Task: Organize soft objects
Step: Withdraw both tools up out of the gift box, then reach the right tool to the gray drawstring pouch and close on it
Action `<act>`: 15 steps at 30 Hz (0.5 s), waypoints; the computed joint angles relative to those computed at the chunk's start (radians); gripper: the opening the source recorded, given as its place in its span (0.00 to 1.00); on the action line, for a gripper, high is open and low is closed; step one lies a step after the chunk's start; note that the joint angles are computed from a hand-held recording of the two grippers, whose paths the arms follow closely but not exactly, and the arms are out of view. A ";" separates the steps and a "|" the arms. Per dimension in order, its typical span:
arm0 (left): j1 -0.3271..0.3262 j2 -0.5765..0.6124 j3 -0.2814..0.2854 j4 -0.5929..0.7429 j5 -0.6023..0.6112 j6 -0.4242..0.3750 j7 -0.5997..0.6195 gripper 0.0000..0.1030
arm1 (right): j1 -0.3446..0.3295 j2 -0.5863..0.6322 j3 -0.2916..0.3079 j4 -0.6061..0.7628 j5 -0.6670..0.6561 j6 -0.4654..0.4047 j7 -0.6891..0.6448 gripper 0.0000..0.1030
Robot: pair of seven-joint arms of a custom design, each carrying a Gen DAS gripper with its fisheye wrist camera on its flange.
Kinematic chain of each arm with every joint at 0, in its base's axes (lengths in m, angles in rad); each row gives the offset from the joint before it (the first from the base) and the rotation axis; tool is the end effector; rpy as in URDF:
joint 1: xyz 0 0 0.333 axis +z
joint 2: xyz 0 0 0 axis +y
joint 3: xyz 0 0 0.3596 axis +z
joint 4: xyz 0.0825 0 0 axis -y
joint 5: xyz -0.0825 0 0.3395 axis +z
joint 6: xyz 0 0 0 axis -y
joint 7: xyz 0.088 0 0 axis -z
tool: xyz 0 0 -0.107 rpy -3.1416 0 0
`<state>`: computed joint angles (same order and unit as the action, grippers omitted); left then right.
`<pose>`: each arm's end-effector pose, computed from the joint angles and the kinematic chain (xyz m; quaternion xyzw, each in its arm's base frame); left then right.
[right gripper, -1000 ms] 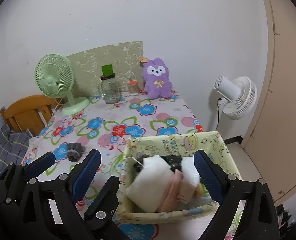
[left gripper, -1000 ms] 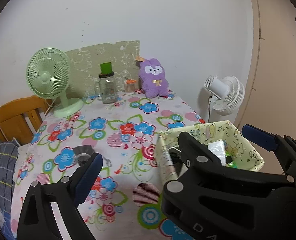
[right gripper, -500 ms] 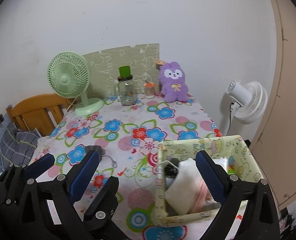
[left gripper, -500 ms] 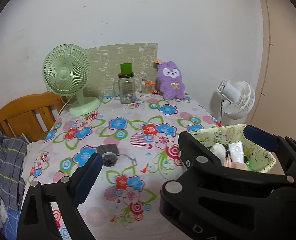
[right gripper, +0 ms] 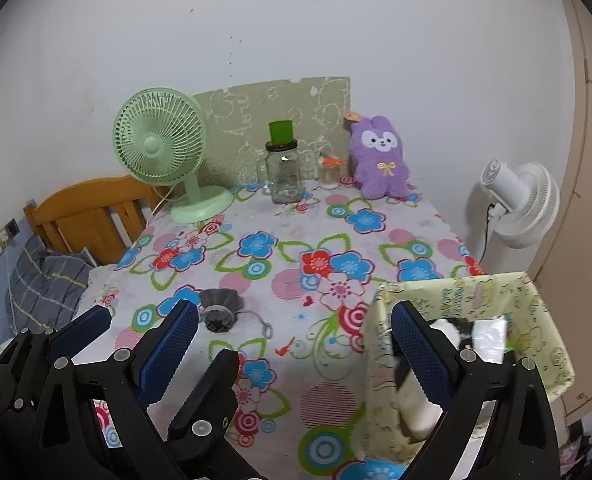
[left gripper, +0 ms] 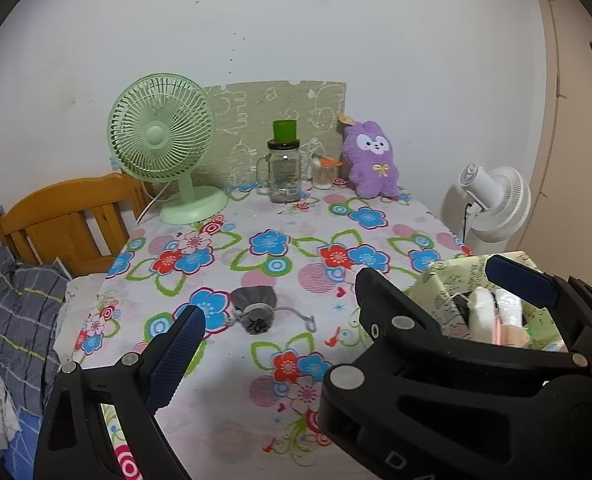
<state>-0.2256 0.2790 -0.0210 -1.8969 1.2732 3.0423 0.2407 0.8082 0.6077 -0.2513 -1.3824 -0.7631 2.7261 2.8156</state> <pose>0.5760 -0.2194 0.4842 -0.5861 0.6721 -0.3398 0.2988 0.5887 0.4628 0.4943 -0.6317 0.6261 -0.2786 0.3623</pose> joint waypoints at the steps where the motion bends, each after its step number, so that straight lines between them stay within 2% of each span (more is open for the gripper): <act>1: 0.003 0.003 0.000 0.002 -0.005 -0.001 0.006 0.94 | -0.005 0.009 0.008 0.012 0.010 -0.002 -0.010 0.96; 7: 0.025 0.026 -0.001 0.006 -0.087 0.017 0.086 0.94 | -0.013 0.068 0.014 0.094 0.068 -0.020 -0.082 0.96; 15: 0.024 0.063 0.035 0.008 -0.211 0.048 0.189 0.94 | -0.025 0.171 0.027 0.242 0.181 -0.061 -0.185 0.96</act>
<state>-0.2011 0.3419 0.0139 -1.8894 1.0619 3.0906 0.4294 0.7829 0.7788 -0.2247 -1.1406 -0.5819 2.6647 2.6303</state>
